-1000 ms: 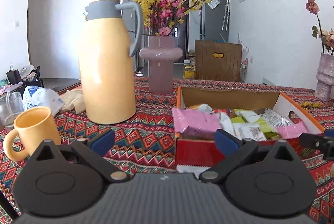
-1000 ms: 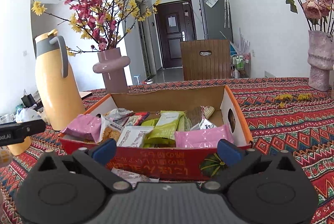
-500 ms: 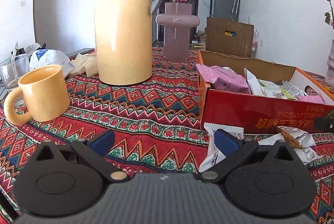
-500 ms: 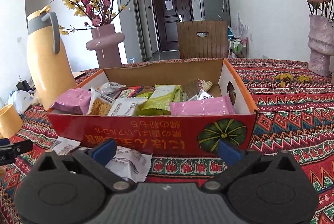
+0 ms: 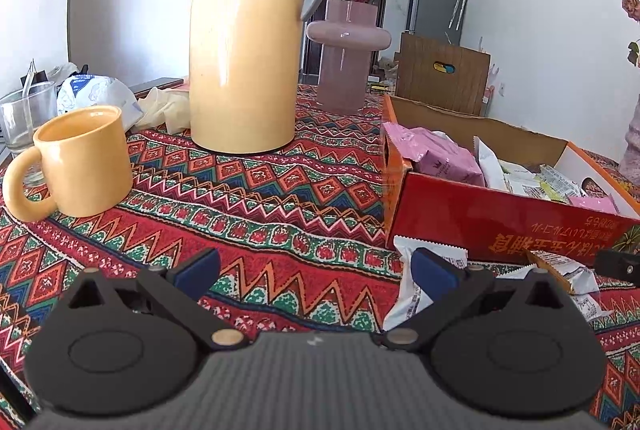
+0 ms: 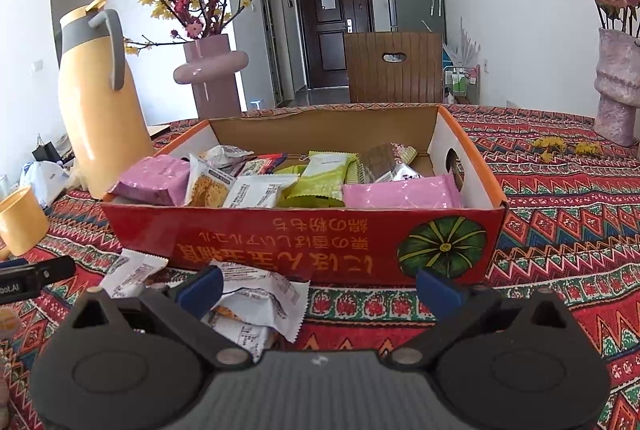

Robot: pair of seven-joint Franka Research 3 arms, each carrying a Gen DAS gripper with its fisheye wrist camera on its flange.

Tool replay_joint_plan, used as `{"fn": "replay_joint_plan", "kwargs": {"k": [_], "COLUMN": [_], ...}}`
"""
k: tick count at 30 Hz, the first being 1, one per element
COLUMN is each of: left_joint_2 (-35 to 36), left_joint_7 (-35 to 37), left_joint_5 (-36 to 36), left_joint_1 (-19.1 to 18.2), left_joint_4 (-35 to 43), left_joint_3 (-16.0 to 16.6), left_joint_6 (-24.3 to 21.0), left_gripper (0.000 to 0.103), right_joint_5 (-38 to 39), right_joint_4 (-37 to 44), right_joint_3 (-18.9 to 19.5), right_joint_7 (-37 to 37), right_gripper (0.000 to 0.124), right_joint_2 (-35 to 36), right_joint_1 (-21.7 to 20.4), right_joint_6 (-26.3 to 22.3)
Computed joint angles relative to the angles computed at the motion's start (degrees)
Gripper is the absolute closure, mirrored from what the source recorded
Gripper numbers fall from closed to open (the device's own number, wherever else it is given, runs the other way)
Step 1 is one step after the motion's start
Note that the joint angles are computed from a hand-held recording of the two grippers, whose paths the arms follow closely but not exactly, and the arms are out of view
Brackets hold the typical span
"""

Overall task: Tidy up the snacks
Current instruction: 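Withdraw both open grippers from the box toward the loose biscuits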

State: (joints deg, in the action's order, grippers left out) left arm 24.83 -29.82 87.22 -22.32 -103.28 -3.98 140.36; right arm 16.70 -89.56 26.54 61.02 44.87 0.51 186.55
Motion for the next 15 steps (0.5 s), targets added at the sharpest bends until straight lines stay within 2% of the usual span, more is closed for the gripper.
{"fn": "replay_joint_plan", "kwargs": {"k": [11,12,15], "left_joint_2": [-1.0,-0.9,-0.9], "left_joint_7": [-3.9,-3.9,-3.9], "left_joint_5": [1.8,1.8,1.6], "left_joint_1": [1.1,1.2,1.3], "left_joint_4": [-1.4,-1.4,-1.3], "left_joint_3": [-0.1,-0.1,-0.2], "left_joint_6": [2.7,2.7,3.0], "left_gripper": [0.0,0.0,0.0], "right_joint_5": [1.2,1.5,2.4], "right_joint_4": [-0.5,-0.2,2.0], "right_joint_3": [-4.0,-4.9,-12.2], "right_joint_7": [0.1,0.2,3.3], "right_gripper": [0.021,0.021,0.021], "right_joint_2": [-2.0,-2.0,-1.7], "right_joint_1": [5.0,6.0,12.4], "right_joint_6": [-3.6,-4.0,-5.0]}}
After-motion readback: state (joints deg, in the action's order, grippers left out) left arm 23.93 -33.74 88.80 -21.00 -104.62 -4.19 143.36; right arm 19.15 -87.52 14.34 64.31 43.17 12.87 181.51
